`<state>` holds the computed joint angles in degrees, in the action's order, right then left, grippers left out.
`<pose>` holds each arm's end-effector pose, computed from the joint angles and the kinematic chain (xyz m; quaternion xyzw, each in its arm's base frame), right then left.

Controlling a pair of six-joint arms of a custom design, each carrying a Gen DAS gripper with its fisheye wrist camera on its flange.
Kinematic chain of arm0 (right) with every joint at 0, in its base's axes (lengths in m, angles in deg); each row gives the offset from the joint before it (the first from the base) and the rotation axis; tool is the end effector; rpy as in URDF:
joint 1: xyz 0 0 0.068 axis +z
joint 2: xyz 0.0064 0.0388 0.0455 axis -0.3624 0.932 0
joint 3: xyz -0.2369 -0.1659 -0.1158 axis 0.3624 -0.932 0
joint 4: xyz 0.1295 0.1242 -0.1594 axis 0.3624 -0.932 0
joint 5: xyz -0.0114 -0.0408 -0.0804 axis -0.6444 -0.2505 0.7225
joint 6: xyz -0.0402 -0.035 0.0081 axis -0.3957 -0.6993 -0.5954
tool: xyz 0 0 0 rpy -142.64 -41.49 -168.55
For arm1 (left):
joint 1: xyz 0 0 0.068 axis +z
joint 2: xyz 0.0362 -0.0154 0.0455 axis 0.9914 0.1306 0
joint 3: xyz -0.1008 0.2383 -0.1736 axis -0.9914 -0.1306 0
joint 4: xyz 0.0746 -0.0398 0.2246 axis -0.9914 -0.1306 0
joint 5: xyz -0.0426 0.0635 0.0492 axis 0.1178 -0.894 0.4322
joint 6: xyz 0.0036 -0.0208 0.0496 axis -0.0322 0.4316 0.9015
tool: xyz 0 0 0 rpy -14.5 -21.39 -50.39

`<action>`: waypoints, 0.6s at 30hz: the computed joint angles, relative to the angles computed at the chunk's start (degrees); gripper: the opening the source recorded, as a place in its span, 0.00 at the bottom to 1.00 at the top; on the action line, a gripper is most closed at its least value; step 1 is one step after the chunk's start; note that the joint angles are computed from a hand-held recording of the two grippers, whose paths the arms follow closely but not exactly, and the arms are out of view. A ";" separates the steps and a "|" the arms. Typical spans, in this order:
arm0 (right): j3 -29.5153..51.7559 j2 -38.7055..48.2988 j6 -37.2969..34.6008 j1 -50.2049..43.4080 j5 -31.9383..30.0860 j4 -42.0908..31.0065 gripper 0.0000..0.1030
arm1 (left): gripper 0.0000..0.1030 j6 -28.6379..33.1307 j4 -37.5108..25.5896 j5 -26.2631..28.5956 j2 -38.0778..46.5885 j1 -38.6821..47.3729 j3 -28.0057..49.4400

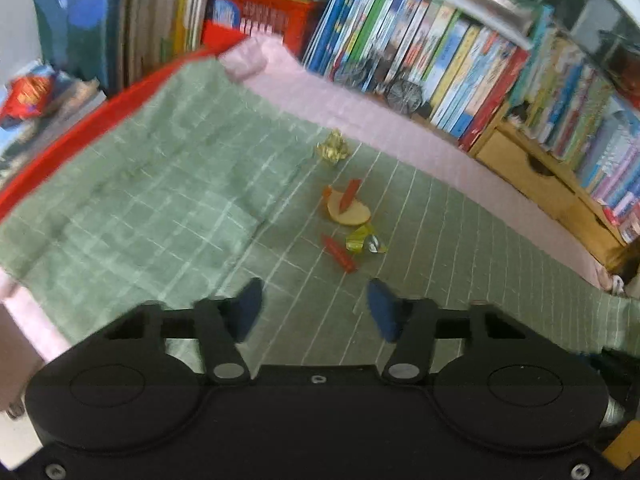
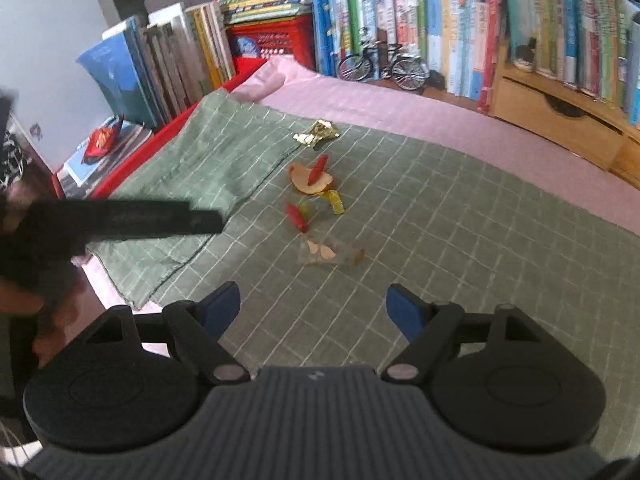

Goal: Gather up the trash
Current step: 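Move both tools back over the bed, then grasp the clear wrapper with the right tool while the left tool grasps the yellow wrapper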

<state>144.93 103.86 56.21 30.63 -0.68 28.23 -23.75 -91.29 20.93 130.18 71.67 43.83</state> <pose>0.1655 0.1823 0.3062 0.1571 0.9350 0.0314 0.3163 0.3180 -0.0731 0.2863 0.1798 0.9401 -0.1746 0.2309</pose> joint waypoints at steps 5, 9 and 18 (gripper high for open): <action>-3.87 2.91 -6.52 -4.41 -3.05 8.08 0.85 | 0.40 -2.51 3.42 -3.79 7.55 -4.75 2.44; -6.62 5.04 -7.88 -7.22 -3.05 12.33 0.85 | 0.40 -2.98 3.97 -5.61 12.73 -7.20 5.61; -11.40 7.84 -12.72 -11.54 -5.81 22.05 0.85 | 0.36 -4.38 -0.24 -10.93 22.58 -11.51 14.08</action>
<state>133.53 111.70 43.49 19.09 -6.49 50.28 -28.13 -91.53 10.00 152.76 60.16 57.91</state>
